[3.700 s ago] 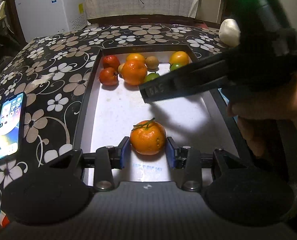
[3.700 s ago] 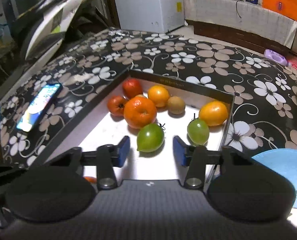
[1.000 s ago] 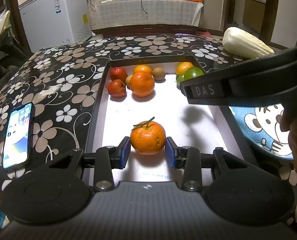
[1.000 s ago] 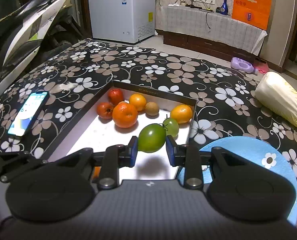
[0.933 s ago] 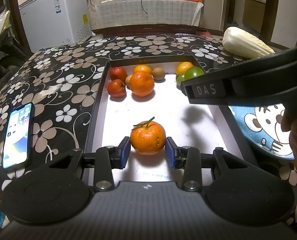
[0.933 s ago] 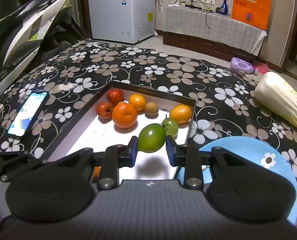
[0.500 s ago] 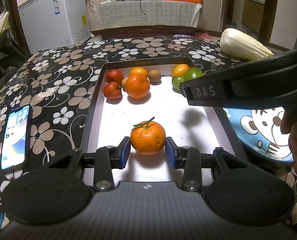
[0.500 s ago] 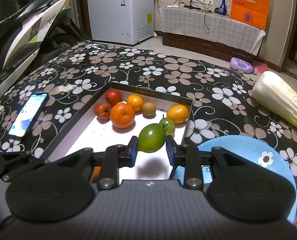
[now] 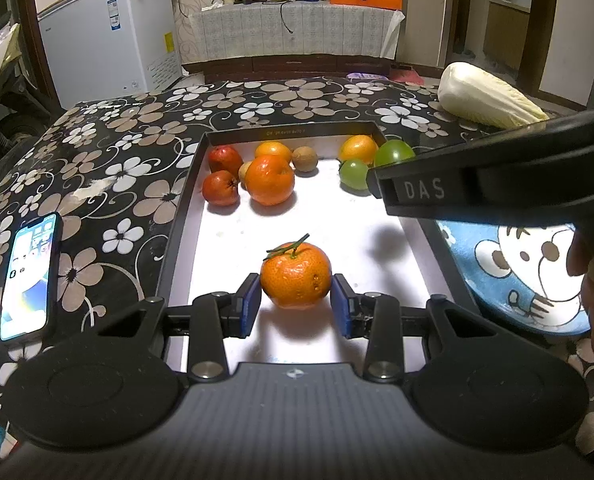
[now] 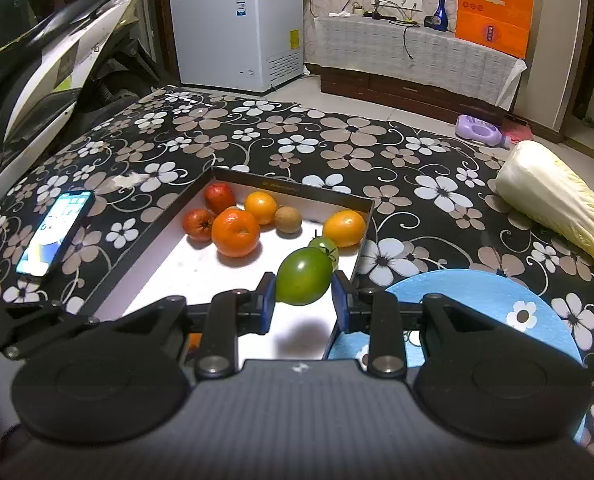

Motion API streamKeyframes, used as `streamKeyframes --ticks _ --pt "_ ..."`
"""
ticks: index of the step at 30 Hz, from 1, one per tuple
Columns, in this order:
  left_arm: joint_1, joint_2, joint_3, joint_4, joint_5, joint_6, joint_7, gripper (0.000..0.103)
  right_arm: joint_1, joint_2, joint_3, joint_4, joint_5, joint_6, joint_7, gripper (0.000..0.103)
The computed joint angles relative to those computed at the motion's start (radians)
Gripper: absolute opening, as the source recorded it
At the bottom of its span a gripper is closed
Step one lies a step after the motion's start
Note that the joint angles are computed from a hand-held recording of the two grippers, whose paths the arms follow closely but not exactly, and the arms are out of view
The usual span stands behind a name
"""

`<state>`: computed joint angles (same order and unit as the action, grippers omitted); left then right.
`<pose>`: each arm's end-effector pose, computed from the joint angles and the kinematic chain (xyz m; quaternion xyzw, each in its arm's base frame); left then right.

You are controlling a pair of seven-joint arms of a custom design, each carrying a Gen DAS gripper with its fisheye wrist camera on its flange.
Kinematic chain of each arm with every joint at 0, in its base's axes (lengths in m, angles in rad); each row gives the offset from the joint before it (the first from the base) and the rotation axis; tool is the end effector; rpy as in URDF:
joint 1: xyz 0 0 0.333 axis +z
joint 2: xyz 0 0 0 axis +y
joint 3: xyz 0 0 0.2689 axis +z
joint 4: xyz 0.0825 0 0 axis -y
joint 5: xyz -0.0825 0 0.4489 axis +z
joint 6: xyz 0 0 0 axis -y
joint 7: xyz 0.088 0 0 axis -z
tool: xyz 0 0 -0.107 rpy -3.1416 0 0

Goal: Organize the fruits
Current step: 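Carry the green tomato with the right gripper while the left carries the mandarin toward the blue plate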

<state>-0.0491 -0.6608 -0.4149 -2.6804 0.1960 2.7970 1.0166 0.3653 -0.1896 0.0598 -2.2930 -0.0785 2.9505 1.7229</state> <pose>0.4344 -0.2134 0.4342 -0.6225 0.6789 -0.2726 0.2778 0.5418 0.2517 0.4504 -0.7462 0.5235 -0.2202 0.3474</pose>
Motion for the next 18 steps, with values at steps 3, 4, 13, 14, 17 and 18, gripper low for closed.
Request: streamKeyframes --ticks 3,4,13,14,17,18 --pt "0.002 0.0 -0.005 0.003 0.002 0.005 -0.007 0.044 -0.005 -0.003 0.001 -0.003 -0.006 0.001 0.007 0.033" --pt "0.001 0.0 -0.006 0.004 0.002 0.009 -0.009 0.044 -0.008 -0.004 0.003 -0.004 -0.011 0.001 0.013 0.033" --pt "0.0 -0.006 -0.014 0.005 0.0 0.031 -0.022 0.044 -0.021 -0.02 0.004 -0.018 -0.035 0.01 0.044 0.033" --pt "-0.001 -0.007 -0.014 0.005 -0.001 0.034 -0.022 0.044 -0.024 -0.022 0.005 -0.02 -0.041 0.012 0.051 0.033" --pt "-0.004 -0.003 -0.015 0.009 -0.007 0.045 -0.022 0.044 -0.03 -0.03 0.003 -0.027 -0.051 0.014 0.065 0.033" --pt "-0.005 -0.001 -0.016 0.011 -0.008 0.048 -0.021 0.044 -0.031 -0.033 0.002 -0.03 -0.053 0.016 0.068 0.033"
